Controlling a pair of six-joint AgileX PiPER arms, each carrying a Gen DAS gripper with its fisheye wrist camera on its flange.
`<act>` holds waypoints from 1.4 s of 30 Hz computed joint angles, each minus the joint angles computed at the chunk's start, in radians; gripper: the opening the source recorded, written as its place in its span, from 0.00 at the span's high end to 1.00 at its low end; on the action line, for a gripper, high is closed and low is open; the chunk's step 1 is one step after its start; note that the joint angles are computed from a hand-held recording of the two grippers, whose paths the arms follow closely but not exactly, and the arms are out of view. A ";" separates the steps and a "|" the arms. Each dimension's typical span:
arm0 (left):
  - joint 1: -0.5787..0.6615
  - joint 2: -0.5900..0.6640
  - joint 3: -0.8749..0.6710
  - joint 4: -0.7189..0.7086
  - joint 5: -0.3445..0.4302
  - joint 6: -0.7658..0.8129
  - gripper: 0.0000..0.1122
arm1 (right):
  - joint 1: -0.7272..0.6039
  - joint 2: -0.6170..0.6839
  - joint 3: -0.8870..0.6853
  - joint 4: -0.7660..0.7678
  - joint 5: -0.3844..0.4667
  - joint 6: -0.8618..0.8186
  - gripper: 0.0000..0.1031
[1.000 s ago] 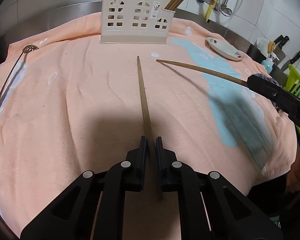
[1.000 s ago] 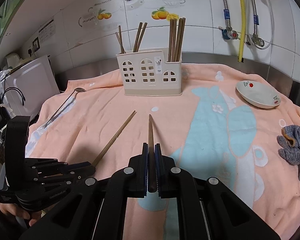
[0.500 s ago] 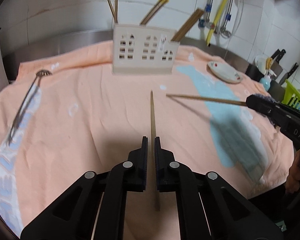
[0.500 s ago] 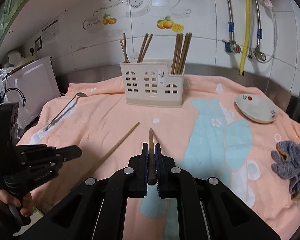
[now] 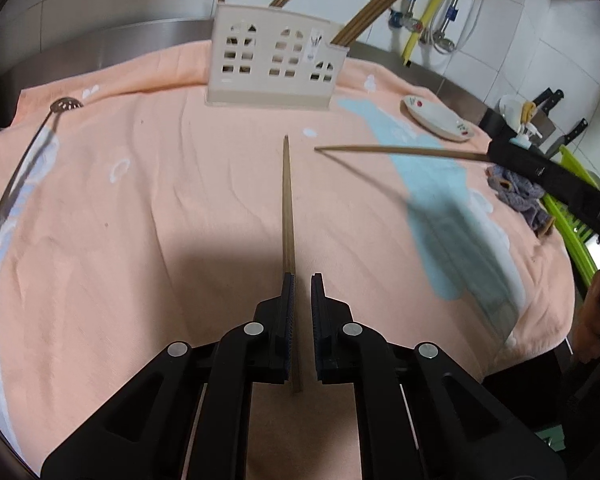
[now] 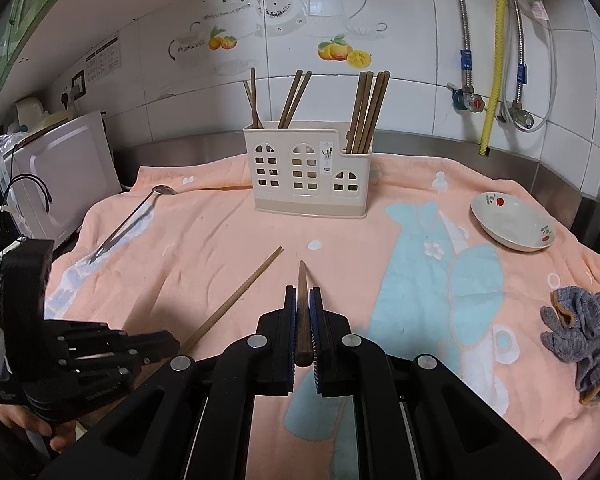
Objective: Organize utensils
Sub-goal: 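Close the left tool on the last wooden chopstick while the right tool holds its own, then raise both held chopsticks up over the beige holder and lower them in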
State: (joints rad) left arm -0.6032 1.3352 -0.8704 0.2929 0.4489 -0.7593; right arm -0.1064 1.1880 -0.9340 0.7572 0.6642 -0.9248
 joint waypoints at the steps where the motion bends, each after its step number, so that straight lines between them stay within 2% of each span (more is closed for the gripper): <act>1: 0.000 0.002 0.003 -0.002 -0.001 -0.001 0.93 | 0.000 0.001 0.000 -0.001 0.001 0.001 0.94; 3: 0.000 0.006 0.011 0.001 -0.002 -0.009 0.85 | -0.004 0.003 0.001 0.005 0.004 -0.005 0.94; 4: -0.004 0.007 0.013 0.024 0.002 -0.037 0.75 | -0.006 0.002 0.004 0.007 0.005 -0.008 0.94; 7: -0.007 0.011 0.021 0.021 -0.002 -0.039 0.73 | -0.001 0.002 0.009 0.006 0.000 -0.007 0.94; 9: -0.014 0.016 0.022 0.037 -0.001 -0.048 0.73 | 0.001 0.002 0.011 0.006 -0.002 -0.004 0.94; 11: -0.031 0.016 0.023 0.094 0.008 -0.103 0.81 | -0.001 0.004 0.011 0.007 -0.001 -0.005 0.94; 14: -0.039 0.017 0.024 0.115 0.007 -0.124 0.87 | 0.002 0.003 0.012 0.005 -0.002 -0.001 0.94; 19: -0.066 0.033 0.011 0.168 0.033 -0.157 0.87 | 0.004 0.005 0.012 0.005 -0.005 -0.001 0.94; 22: -0.075 0.045 -0.003 0.209 0.061 -0.190 0.94 | 0.005 0.006 0.011 0.004 -0.003 -0.001 0.94; 24: -0.069 0.032 -0.004 0.219 0.065 -0.207 0.95 | 0.005 0.005 0.008 0.006 -0.001 -0.002 0.94; 28: -0.069 -0.012 -0.026 0.260 0.089 -0.208 0.95 | -0.014 0.023 -0.042 0.028 0.045 -0.019 0.94; 32: -0.027 -0.043 -0.079 0.235 0.099 -0.126 0.95 | -0.028 0.059 -0.130 0.042 0.106 -0.024 0.94; 36: 0.039 -0.053 -0.141 0.150 0.093 0.002 0.95 | -0.033 0.115 -0.248 0.032 0.179 0.000 0.94; 42: 0.112 -0.011 -0.273 0.029 0.103 0.191 0.95 | -0.014 0.215 -0.468 -0.015 0.271 0.063 0.94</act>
State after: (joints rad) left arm -0.4911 1.3243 -1.1438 0.3214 0.5524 -0.5680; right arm -0.1208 1.4035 -1.4018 0.7423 0.9351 -0.8618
